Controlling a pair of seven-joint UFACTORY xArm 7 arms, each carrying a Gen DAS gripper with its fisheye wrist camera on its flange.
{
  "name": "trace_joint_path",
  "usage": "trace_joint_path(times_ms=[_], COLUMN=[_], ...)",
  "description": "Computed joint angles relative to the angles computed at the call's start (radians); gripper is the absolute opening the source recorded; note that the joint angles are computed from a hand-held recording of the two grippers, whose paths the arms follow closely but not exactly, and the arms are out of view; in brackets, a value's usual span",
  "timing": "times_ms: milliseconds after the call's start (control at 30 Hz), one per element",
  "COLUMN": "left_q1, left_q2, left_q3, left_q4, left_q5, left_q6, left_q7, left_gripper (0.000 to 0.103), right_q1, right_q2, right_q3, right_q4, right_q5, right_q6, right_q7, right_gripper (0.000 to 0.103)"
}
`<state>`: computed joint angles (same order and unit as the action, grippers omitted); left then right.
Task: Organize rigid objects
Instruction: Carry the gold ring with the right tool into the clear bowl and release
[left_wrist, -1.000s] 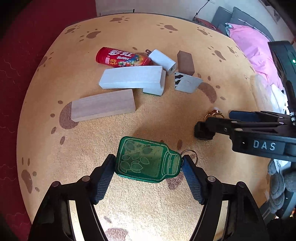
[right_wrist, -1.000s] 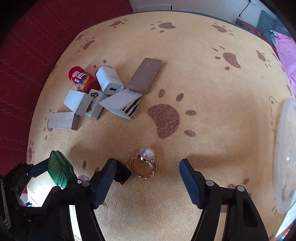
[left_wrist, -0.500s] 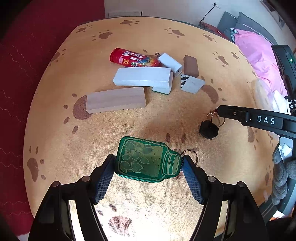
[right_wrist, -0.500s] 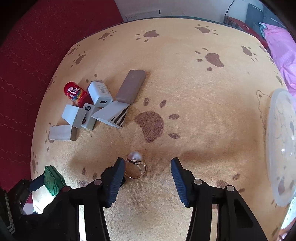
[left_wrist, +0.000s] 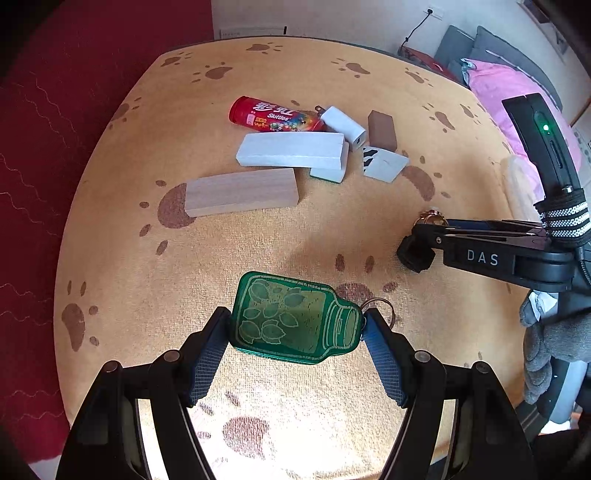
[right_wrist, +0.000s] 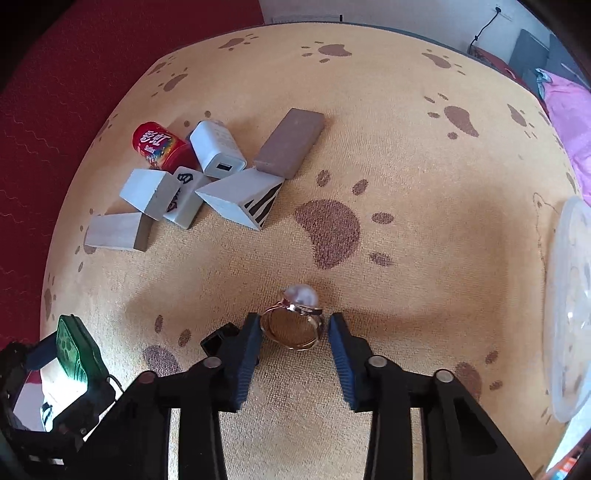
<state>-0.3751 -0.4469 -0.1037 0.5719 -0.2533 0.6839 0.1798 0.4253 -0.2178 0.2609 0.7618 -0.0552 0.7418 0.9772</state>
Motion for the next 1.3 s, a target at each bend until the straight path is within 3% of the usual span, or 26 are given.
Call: trace_joint_path(times_ms=[267,633,967,1300], left_q1=[-0.002,-0.036,-0.109,-0.181], left_q2=[-0.006,0.012,0.054,0.116], left_q3=[-0.006,-0.048,-0.102,-0.164], left_q4=[0.001,0.037,0.104,0.18], left_q5=[0.007,0.038,0.052,0.075], left_q6=[-0.004,-0.018,-0.026,-0.043], left_q7=[-0.011,-0.032,-0.064,-0.136], left_gripper=[0.073,0.073,0.073,0.073], right_q1=[0.007,-0.033,-0.107,-0.215], right_q2=[-0.108,-0.407,-0.791,-1.092], right_q3=[0.007,0.014,-0.02,-0.079], right_q4=[-0.075,-0.249,-0.408,-0.518], right_q5=[0.022,0.073,0.058,0.03], right_q6=[0.006,0.041,0.25,0.457], right_q7=[0.019,0.099,0.133,0.062], right_gripper=[0.034,0.034,0.034,0.034])
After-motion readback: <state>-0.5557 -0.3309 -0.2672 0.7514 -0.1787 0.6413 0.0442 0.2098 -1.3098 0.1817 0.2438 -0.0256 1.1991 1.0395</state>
